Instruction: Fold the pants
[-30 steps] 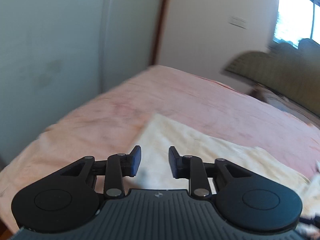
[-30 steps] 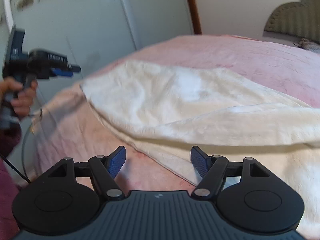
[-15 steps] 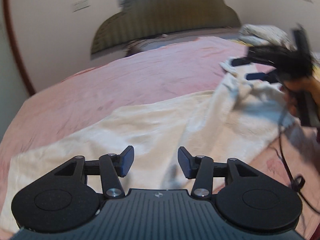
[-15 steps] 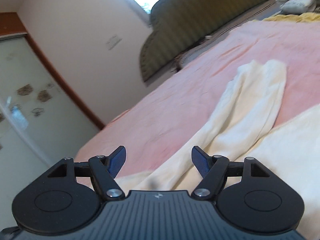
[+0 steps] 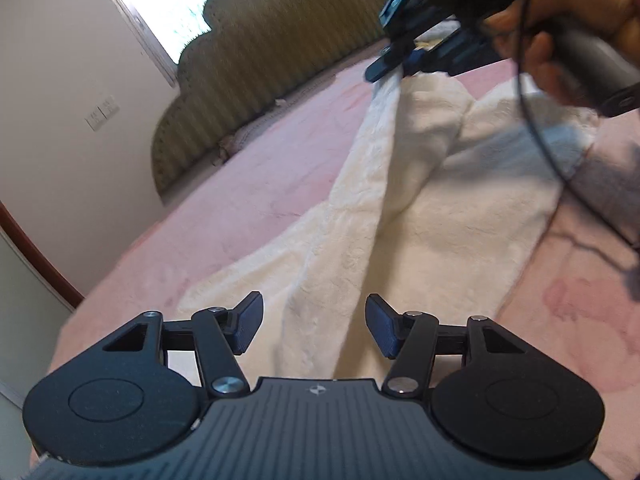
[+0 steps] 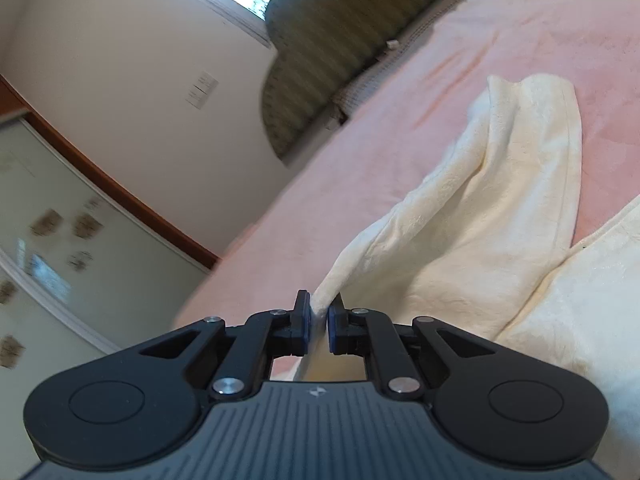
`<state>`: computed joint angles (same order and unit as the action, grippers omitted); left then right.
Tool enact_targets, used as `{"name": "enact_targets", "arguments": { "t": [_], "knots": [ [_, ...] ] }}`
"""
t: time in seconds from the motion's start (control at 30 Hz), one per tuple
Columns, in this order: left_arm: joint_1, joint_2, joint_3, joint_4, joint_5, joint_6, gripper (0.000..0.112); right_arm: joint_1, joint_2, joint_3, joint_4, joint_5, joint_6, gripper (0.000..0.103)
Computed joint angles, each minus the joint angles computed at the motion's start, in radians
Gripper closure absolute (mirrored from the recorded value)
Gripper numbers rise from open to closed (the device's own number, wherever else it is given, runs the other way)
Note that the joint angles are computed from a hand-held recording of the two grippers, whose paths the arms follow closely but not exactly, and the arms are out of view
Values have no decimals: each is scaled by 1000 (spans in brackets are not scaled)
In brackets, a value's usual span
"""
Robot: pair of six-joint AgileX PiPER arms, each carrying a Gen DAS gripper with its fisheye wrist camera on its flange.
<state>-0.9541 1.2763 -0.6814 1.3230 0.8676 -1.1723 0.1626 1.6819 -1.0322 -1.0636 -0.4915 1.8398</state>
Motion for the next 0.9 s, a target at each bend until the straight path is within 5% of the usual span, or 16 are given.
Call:
{"name": "enact_targets", "arguments": {
  "t": [0.07,0.27,0.6,0.77,0.9],
  "knots": [
    [-16,19,9,50,31,-58,69,-25,-42,57,37,-47,-30,94],
    [53,-65,13,-58,-136,33,94,-76,-131,204,36,-40,-99,94],
    [121,-75,28,-265,-292,273,101,-89,-324,399,-100,97,-90,94],
    [111,-58,37,-236,-288,288,97,-66,-364,438,-113,168,-126,94],
    [150,-100,31,-384,-326,411,98,-50,-361,458,-141,196,-113,95]
  ]
}}
